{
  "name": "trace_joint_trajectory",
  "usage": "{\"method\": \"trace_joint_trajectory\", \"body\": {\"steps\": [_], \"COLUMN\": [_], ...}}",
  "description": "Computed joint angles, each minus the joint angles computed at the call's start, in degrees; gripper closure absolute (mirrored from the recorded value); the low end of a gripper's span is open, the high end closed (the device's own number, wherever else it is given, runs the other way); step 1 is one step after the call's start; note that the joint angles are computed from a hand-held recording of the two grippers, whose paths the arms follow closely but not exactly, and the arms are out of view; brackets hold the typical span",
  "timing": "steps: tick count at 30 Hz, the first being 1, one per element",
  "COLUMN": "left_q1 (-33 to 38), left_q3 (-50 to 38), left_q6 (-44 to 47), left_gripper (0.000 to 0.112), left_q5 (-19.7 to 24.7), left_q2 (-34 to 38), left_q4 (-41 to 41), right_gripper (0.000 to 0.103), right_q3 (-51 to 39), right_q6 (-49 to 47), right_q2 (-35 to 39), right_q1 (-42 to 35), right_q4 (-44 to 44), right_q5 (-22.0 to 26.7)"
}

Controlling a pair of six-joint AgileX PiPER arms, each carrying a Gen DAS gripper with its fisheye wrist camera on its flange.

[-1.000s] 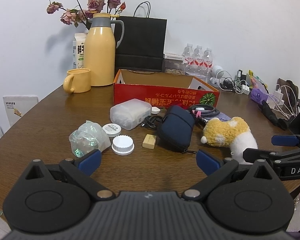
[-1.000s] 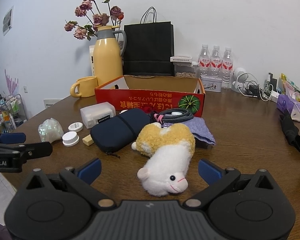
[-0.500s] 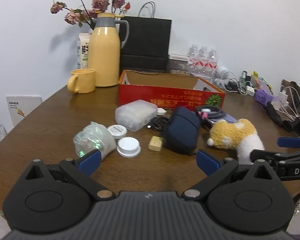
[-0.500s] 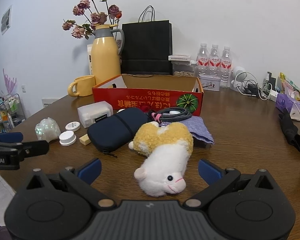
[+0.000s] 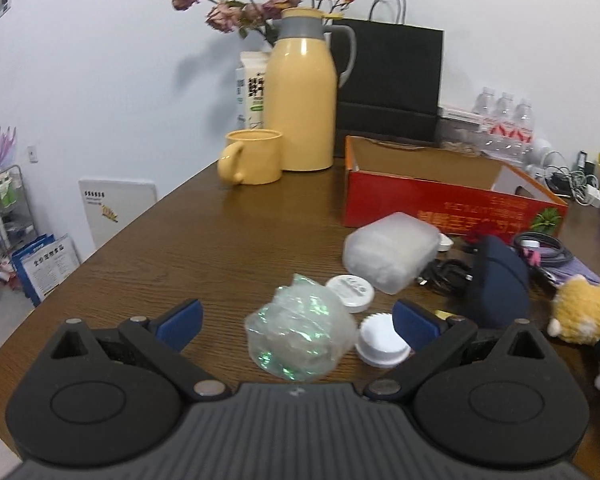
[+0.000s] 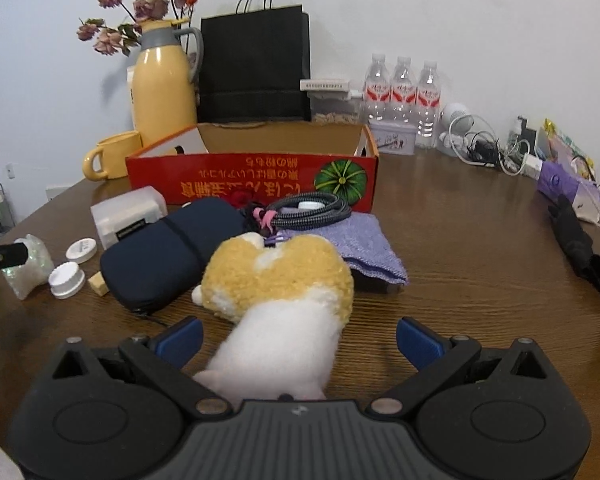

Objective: Organize objects
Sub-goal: 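Grasp the clear plastic bag with the left gripper while the right grasps the plush toy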

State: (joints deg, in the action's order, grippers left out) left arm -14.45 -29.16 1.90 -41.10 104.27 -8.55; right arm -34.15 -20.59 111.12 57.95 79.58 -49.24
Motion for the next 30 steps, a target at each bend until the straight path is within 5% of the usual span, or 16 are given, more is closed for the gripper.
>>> {"method": "trace_joint_trajectory", "body": {"steps": [3,4,6,12,16,19,22,30], "left_q1": [0.69,0.81,1.03,2.74,5.44,5.92,6.62,5.83], "left_q3": [-0.36,-0.45,-0.91,-4.2,-6.62,-8.3,-9.36,-5.56], "left_q6": [-0.2,-0.16,0.0,-2.37,-9.9,-13.19,-17.71,-16.83], "left_gripper": [0.009,0.009,0.009,0.009,0.009,0.024,0.06,0.067], "left_q5": [0.25,0.43,1.13,4.41,5.97,7.84,9.5,4.53], "left_q2": [0.32,0.4,0.6,2.5,4.19,5.32,6.34,3.45], "left_q4": [0.46,0.47,0.36,2.79,11.44,14.55,18.78,17.07], "right_gripper": [0.024,0.04,0.049,0.053,0.054,0.054,0.054,0.054], "right_q3": [-1.04,-0.78,-0.2,2.14,3.31,3.8,4.08,5.57], "right_q6": [0.37,1.46,4.24,8.68,10.37,10.8,10.67,10.71], "right_q2": [1.06,1.01,1.05,0.91,0.68,0.36,0.06,-1.29], "right_q1": [-1.88,-2.84,-4.28,-3.64,-2.73,-2.0,-1.2,0.91], "right_q4": [-1.56,-3.38,-7.07,-10.3,-11.12,-11.21,-10.9,-10.54], "right_q5": [1.56,2.72,4.36,2.29,1.0,0.24,-0.6,-3.47]}}
